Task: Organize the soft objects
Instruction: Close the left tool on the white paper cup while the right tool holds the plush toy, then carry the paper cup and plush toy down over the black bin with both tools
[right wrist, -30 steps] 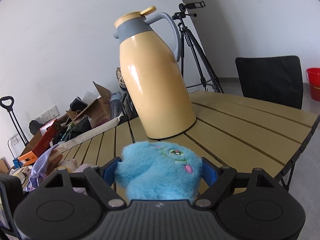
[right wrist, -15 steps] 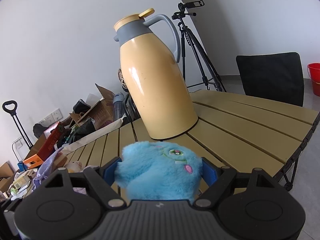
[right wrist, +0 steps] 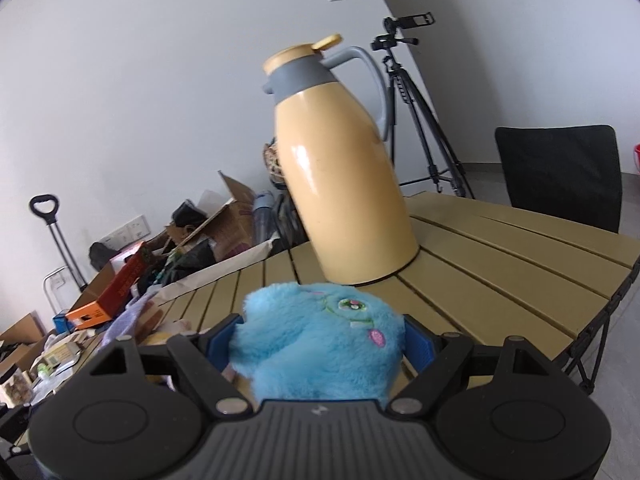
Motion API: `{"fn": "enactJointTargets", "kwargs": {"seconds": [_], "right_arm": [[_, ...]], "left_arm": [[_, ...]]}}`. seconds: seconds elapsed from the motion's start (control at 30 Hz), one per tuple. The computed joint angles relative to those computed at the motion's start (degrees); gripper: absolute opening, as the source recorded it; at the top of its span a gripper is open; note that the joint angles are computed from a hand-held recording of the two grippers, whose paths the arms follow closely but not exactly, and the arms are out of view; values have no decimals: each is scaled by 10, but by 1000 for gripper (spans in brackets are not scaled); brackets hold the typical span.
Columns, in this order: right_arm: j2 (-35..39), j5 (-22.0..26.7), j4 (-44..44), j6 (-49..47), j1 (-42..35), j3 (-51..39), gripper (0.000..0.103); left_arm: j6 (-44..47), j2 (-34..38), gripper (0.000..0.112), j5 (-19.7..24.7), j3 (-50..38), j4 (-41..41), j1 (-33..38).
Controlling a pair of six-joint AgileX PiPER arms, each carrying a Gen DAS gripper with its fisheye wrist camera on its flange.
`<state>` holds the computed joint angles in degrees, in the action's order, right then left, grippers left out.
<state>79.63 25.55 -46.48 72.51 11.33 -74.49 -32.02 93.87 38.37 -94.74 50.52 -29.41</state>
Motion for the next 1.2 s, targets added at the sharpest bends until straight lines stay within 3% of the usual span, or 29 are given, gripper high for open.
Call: {"fn": "enactJointTargets", "kwargs": {"seconds": [0.33, 0.53, 0.83, 1.2], "right_arm": [[-37, -17, 14, -62, 66, 23, 82], [-57, 4, 8, -81, 115, 38, 82], [-98, 58, -56, -52, 204, 82, 83], [-127, 135, -60, -31, 306, 142, 82]], "left_arm": [[-9, -109, 36, 12, 89, -13, -6], [2, -175, 36, 31, 133, -39, -6], [78, -252, 36, 58, 176, -162, 49], [120, -318, 36, 74, 263, -211, 91]]}}
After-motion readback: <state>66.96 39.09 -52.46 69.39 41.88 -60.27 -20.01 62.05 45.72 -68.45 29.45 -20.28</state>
